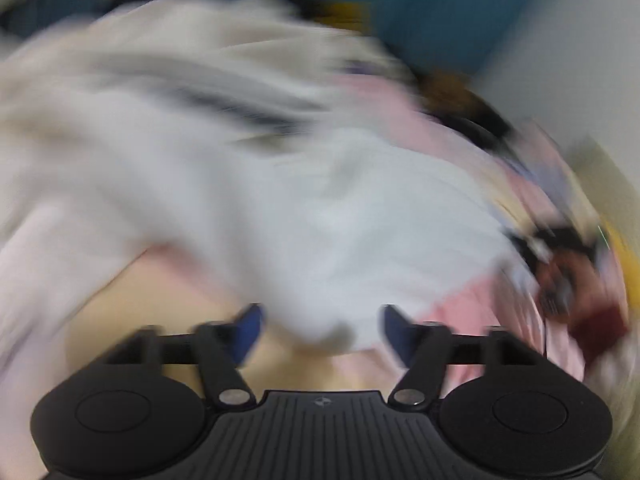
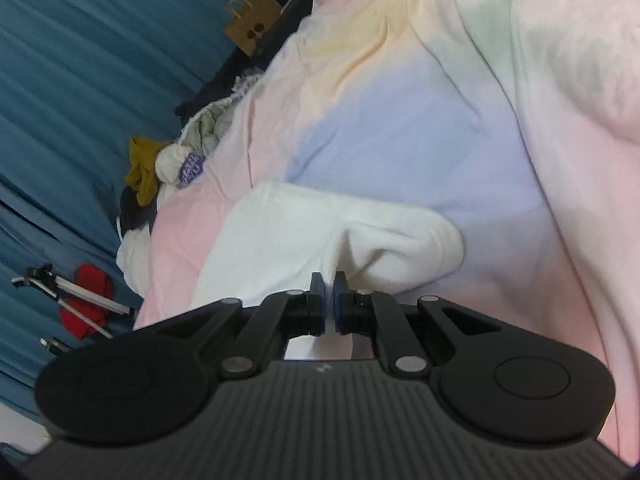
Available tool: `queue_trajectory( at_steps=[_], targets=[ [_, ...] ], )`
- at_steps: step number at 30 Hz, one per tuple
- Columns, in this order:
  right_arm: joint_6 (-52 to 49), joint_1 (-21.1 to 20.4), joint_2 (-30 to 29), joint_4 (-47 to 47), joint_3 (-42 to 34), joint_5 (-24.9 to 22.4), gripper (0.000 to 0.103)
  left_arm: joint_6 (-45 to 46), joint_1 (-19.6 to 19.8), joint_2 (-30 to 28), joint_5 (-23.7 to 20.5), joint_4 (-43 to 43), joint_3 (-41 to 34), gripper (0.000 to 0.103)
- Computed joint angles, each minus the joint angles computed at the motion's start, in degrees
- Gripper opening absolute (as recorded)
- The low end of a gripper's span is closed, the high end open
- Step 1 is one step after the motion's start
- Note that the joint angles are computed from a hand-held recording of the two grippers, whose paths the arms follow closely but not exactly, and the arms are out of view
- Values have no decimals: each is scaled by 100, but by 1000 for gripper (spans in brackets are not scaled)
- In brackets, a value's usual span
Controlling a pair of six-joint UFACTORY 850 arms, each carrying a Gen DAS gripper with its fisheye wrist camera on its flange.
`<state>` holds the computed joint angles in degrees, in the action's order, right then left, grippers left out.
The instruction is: Fold clothes
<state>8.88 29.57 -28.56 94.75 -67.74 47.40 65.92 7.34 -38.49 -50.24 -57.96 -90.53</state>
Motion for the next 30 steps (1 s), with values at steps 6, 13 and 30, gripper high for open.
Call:
queue_trajectory(
  at_steps=[6,13,30],
  targets=[
    [-374,-39,-41,13,-121,854,7,-2648,443,-711,-57,-165,-760,83],
    [-503,14,-117,240,-210,1483,7,-3930,704,-1076,261,-1579,-625,70],
    [-312,-87,-80,540,48,1023,5,-2886,1182,241,1359,-883,-183,6]
  ],
)
